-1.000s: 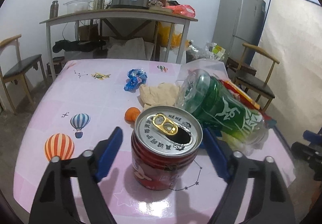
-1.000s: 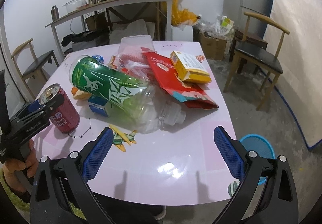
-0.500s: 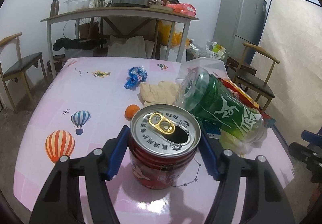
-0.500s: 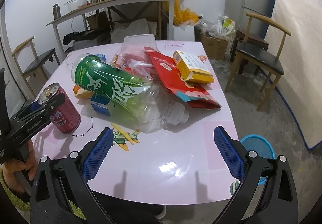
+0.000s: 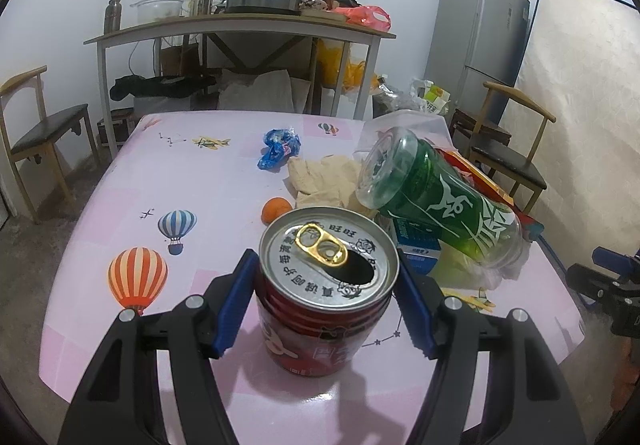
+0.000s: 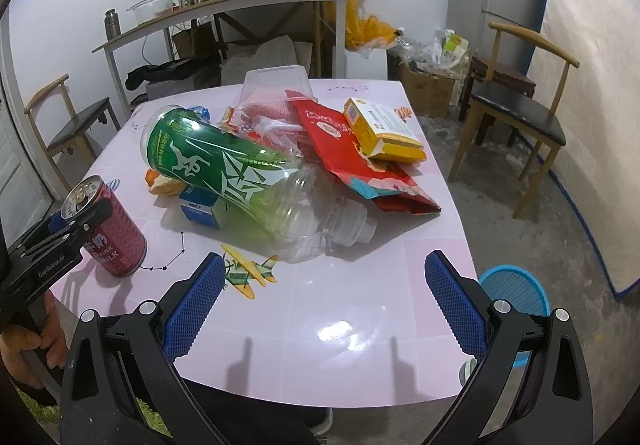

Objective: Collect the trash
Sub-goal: 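Lift the red can upright with the left gripper and hold it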

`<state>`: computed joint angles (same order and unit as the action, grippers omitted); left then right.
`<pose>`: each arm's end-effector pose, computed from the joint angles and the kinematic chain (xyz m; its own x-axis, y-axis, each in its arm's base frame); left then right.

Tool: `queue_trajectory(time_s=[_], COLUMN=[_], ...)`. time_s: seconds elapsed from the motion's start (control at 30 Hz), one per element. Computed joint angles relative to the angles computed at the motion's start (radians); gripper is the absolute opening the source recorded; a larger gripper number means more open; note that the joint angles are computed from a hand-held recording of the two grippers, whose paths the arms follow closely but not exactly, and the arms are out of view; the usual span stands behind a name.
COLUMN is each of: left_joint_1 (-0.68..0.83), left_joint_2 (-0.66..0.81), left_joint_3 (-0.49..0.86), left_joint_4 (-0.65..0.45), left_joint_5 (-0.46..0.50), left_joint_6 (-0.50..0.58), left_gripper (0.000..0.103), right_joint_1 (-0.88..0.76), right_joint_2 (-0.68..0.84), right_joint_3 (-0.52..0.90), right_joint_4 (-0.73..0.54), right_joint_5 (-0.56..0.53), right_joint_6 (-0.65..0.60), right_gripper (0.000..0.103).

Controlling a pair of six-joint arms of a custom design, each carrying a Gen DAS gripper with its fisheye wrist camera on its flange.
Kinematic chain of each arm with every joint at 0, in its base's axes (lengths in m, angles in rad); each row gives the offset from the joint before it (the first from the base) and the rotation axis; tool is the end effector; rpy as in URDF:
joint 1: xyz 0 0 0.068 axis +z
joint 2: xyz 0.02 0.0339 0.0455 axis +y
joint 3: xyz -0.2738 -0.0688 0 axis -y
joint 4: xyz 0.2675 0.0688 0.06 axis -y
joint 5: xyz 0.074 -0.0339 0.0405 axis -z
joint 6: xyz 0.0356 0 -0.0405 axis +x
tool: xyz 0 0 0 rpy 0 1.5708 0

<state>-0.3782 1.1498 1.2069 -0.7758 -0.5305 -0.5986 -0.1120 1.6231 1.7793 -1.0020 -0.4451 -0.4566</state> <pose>0.2395 -0.0758 0.3696 -0.4855 -0.3301 -0.8095 -0.3740 0.9154 -0.1489 0.3591 -0.0250 0.4084 -0.5870 -0.3344 -0.7373 -0.4921 0.8706 -0.0031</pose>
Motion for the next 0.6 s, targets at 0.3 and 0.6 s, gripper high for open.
queue_trajectory(time_s=[0.3, 0.6], left_joint_1=[-0.001, -0.003], left_joint_2=[0.0, 0.0], left_joint_3=[0.002, 0.001], left_joint_4=[-0.004, -0.004], left_joint_5=[-0.001, -0.002], left_joint_6=[-0.001, -0.001], left_gripper=[0.065, 0.065], right_joint_1=[-0.004, -0.003], right_joint_2=[0.007, 0.003], right_joint_3=[0.006, 0.001], right_joint_4=[-0.004, -0.002], right_joint_5=[-0.002, -0.001], right_joint_6=[-0.001, 0.0], right_gripper=[0.095, 0.095])
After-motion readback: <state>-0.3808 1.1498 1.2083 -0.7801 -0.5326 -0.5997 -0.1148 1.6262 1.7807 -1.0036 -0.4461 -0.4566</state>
